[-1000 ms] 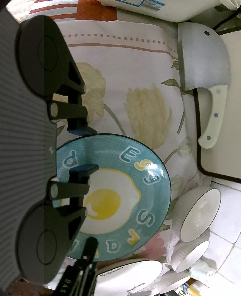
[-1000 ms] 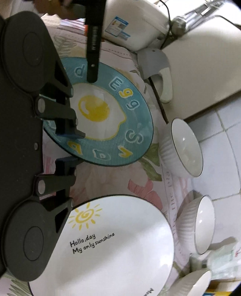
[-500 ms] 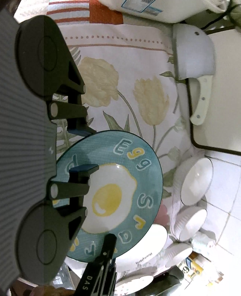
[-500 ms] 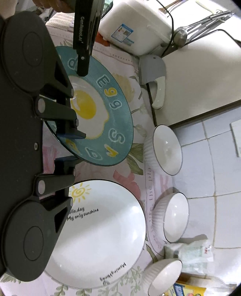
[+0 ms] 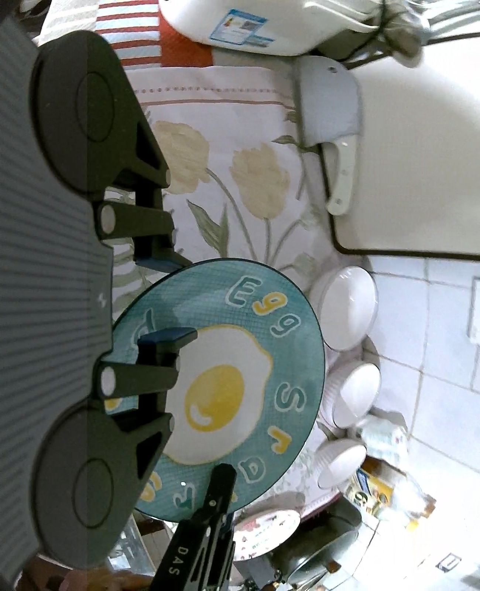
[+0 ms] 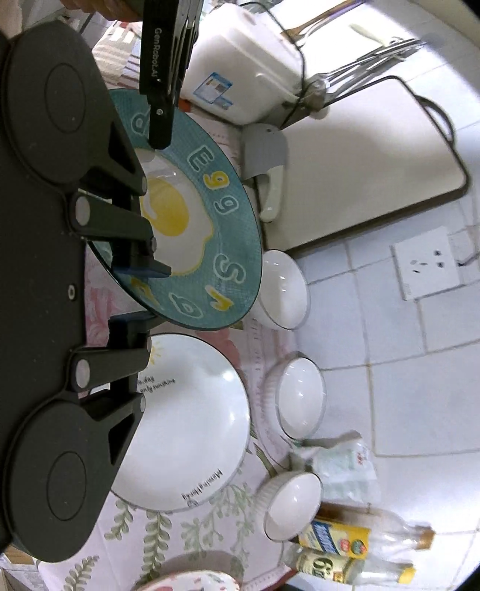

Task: Organize plates and bowls
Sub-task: 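Carry the blue egg plate with both grippers onto the white lettered plate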

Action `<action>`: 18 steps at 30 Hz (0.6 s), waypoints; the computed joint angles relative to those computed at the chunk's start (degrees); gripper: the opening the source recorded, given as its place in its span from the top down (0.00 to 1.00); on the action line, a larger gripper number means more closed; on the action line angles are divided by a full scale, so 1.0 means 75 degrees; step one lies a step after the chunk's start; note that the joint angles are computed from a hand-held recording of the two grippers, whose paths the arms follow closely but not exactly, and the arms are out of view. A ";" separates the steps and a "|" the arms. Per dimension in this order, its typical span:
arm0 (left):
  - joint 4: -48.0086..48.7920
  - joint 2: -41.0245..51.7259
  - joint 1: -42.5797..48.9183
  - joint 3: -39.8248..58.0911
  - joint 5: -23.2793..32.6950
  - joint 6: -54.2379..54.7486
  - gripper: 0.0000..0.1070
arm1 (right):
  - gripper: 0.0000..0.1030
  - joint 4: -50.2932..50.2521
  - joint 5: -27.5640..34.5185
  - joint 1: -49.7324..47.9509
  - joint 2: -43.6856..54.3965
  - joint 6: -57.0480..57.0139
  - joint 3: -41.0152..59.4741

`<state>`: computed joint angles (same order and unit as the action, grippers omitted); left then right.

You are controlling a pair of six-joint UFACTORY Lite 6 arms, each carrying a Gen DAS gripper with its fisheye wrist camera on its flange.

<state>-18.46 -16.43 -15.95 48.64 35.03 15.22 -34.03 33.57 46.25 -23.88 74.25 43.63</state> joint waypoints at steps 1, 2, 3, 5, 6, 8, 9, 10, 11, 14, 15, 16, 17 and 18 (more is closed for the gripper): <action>0.0091 -0.0019 -0.0107 0.0081 0.0009 -0.0117 0.72 | 0.77 0.0024 0.0099 -0.0015 -0.0159 -0.0031 -0.0006; 0.0191 -0.0012 -0.0225 0.0203 0.0050 -0.0250 0.72 | 0.77 0.0045 0.0220 -0.0021 -0.0300 -0.0077 0.0011; 0.0249 0.0009 -0.0314 0.0291 0.0063 -0.0336 0.72 | 0.77 0.0081 0.0368 -0.0036 -0.0463 -0.0163 0.0031; 0.0360 0.0126 -0.0521 0.0602 0.0218 -0.0540 0.72 | 0.77 0.0134 0.0610 -0.0093 -0.0686 -0.0323 0.0119; 0.0365 0.0203 -0.0600 0.0779 0.0270 -0.0587 0.72 | 0.77 0.0182 0.0697 -0.0141 -0.0802 -0.0445 0.0141; 0.0525 0.0304 -0.0823 0.1019 0.0243 -0.0811 0.72 | 0.77 0.0350 0.0778 -0.0319 -0.1070 -0.0699 0.0160; 0.0590 0.0376 -0.0948 0.1164 0.0238 -0.0889 0.72 | 0.77 0.0440 0.0825 -0.0429 -0.1171 -0.0839 0.0187; 0.0658 0.0459 -0.1057 0.1283 0.0236 -0.0961 0.72 | 0.77 0.0500 0.0909 -0.0511 -0.1230 -0.0994 0.0233; 0.0711 0.0572 -0.1168 0.1429 0.0224 -0.1032 0.72 | 0.77 0.0646 0.0947 -0.0671 -0.1298 -0.1273 0.0264; 0.0660 0.1043 -0.1427 0.1763 0.0062 -0.1126 0.72 | 0.77 0.1145 0.0799 -0.1267 -0.1605 -0.2020 0.0095; 0.0698 0.1227 -0.1550 0.1860 -0.0032 -0.1224 0.72 | 0.77 0.1379 0.0732 -0.1528 -0.1689 -0.2350 0.0018; 0.0788 0.1430 -0.1699 0.1956 -0.0150 -0.1374 0.72 | 0.77 0.1651 0.0648 -0.1826 -0.1778 -0.2687 -0.0089; 0.0846 0.1597 -0.1817 0.2009 -0.0278 -0.1480 0.72 | 0.77 0.1946 0.0568 -0.2109 -0.1868 -0.3056 -0.0198; 0.0853 0.1821 -0.1925 0.2090 -0.0404 -0.1537 0.72 | 0.77 0.2353 0.0460 -0.2480 -0.1948 -0.3549 -0.0329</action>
<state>-12.06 -2.78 -30.38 64.31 32.00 3.69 -16.38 37.02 27.65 -38.49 47.63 41.16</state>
